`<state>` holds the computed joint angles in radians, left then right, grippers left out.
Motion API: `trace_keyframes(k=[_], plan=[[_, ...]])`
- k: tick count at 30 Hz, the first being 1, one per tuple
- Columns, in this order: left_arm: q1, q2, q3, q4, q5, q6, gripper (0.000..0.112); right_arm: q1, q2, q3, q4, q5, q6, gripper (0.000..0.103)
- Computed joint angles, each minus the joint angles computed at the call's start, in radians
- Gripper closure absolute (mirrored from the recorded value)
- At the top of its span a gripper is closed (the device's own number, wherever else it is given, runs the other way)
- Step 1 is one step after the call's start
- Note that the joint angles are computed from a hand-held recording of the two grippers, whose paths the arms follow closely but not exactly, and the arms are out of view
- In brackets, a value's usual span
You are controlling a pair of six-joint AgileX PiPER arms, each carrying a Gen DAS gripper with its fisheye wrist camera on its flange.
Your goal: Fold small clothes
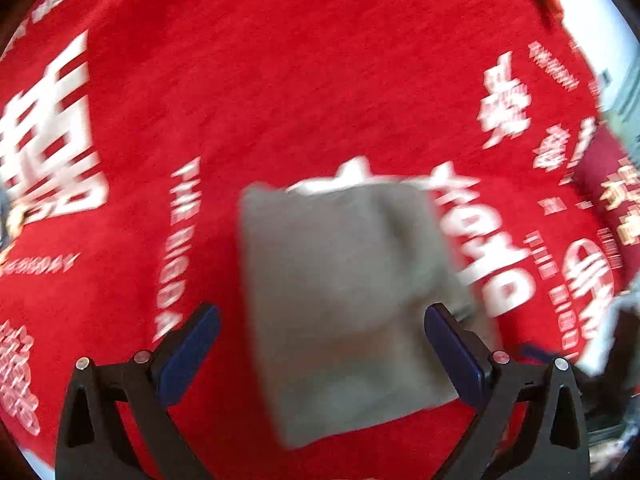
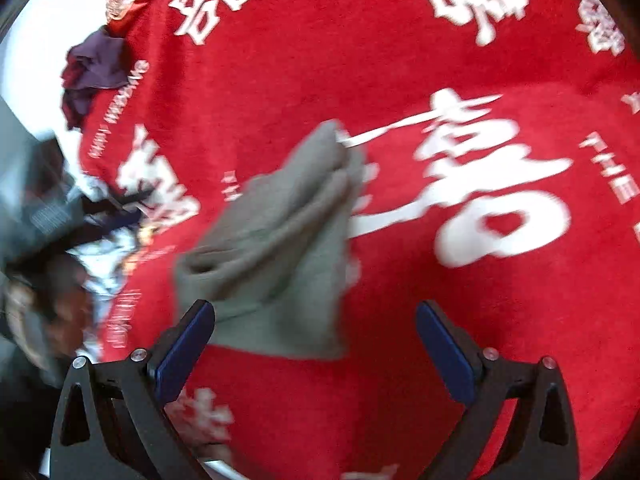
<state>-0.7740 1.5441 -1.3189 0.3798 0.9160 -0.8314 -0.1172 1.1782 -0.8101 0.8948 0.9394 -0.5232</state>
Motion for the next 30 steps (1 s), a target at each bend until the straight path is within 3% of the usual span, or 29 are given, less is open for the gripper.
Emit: trace_keyframes(k=[4,6,10,13,15,16,17,19,24,25,26,28,30], plan=[[0.005,-0.065,0.173,0.09,-0.028,-0.108,0.01,0.218,-0.027,-0.055,-0.113,-0.139,0.165,0.002],[0.032,-0.1,0.229,0.069,-0.068,-0.119,0.01,0.327,-0.036,-0.105,-0.198,-0.195,0.236,0.002],[0.078,-0.126,0.277,-0.005,-0.117,-0.08,0.01,0.425,0.015,-0.209,-0.241,-0.215,0.255,0.002],[0.082,-0.123,0.299,-0.027,-0.145,-0.061,0.01,0.441,0.15,-0.29,-0.238,-0.172,0.263,0.003],[0.082,-0.123,0.313,-0.045,-0.154,-0.041,0.01,0.418,0.263,-0.325,-0.263,-0.065,0.304,0.036],[0.083,-0.125,0.321,-0.054,-0.159,-0.031,0.01,0.4,0.294,-0.314,-0.256,-0.03,0.305,0.081],[0.088,-0.135,0.339,-0.074,-0.172,-0.012,0.01,0.367,0.293,-0.262,-0.23,-0.017,0.295,0.091],[0.092,-0.151,0.363,-0.11,-0.191,0.026,0.01,0.305,0.244,-0.153,-0.137,-0.03,0.197,0.095],[0.076,-0.136,0.36,-0.141,-0.207,0.083,0.01,0.214,0.139,-0.066,-0.039,-0.032,0.108,0.089],[0.074,-0.133,0.352,-0.138,-0.205,0.081,0.01,0.214,0.142,-0.082,-0.047,-0.035,0.115,0.073],[0.076,-0.132,0.346,-0.143,-0.205,0.084,0.01,0.224,0.14,-0.109,-0.066,-0.044,0.142,0.043],[0.083,-0.135,0.339,-0.156,-0.203,0.096,0.01,0.244,0.127,-0.138,-0.07,-0.092,0.152,0.015],[0.083,-0.143,0.343,-0.146,-0.196,0.093,0.01,0.25,0.15,-0.181,-0.083,-0.083,0.146,0.015]])
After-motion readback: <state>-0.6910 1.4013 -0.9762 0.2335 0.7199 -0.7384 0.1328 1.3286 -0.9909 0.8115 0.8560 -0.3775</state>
